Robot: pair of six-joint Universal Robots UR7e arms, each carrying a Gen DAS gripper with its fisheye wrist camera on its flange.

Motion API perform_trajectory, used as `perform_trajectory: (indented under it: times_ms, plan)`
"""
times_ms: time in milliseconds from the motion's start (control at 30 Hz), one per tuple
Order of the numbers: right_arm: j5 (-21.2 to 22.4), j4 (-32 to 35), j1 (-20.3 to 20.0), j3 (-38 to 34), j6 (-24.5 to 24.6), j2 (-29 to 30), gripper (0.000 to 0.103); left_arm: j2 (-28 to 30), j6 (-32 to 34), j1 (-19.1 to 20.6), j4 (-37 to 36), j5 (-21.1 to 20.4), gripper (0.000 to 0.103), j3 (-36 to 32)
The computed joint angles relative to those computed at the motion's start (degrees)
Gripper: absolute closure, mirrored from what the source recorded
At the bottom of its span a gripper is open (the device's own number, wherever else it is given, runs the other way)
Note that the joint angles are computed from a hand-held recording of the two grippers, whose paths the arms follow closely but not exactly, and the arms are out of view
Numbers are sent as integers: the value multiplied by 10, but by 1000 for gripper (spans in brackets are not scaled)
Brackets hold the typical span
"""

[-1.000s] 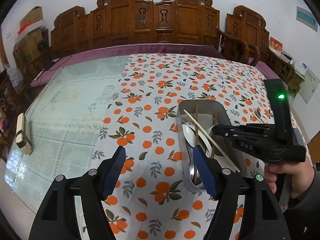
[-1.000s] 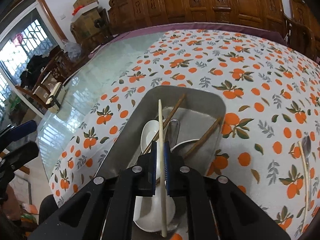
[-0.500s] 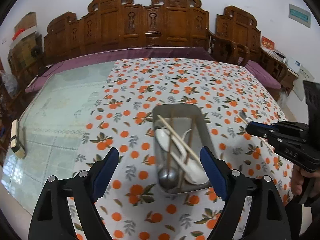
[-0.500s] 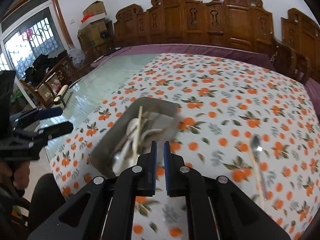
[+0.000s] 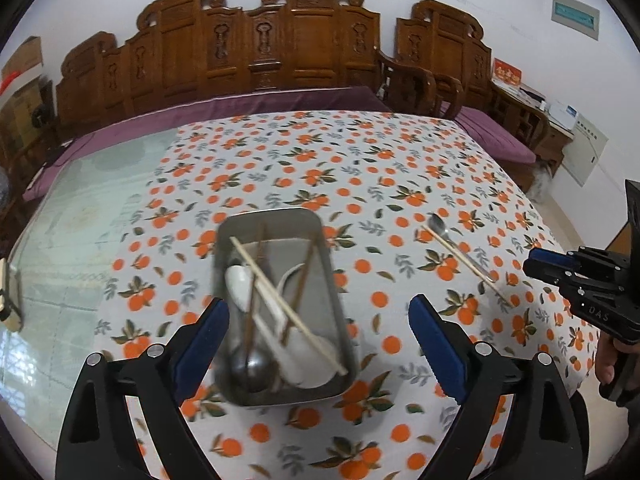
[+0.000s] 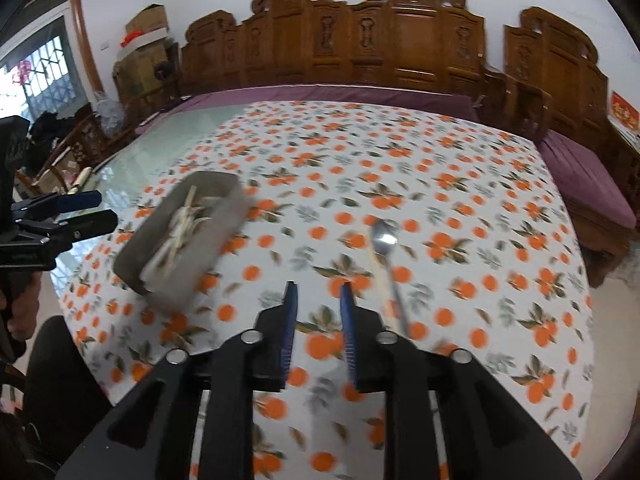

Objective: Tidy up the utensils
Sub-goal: 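Grasp the metal spoon on the cloth with the right gripper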

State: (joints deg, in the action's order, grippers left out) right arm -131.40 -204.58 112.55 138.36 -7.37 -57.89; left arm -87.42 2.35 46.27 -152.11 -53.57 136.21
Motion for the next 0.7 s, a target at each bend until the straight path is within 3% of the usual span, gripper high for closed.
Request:
perform_trajectory:
  times_ms: [300, 467, 700]
  plan:
    - [18, 4, -75, 28, -40, -30, 79, 67, -17, -12, -38, -11, 15, 8]
    - [41, 33, -117, -1, -95, -19, 79, 100, -21, -18, -53, -9, 15, 8]
    - [59, 84, -157, -64, -133, 10, 79, 128, -27, -20, -66, -8, 15, 2]
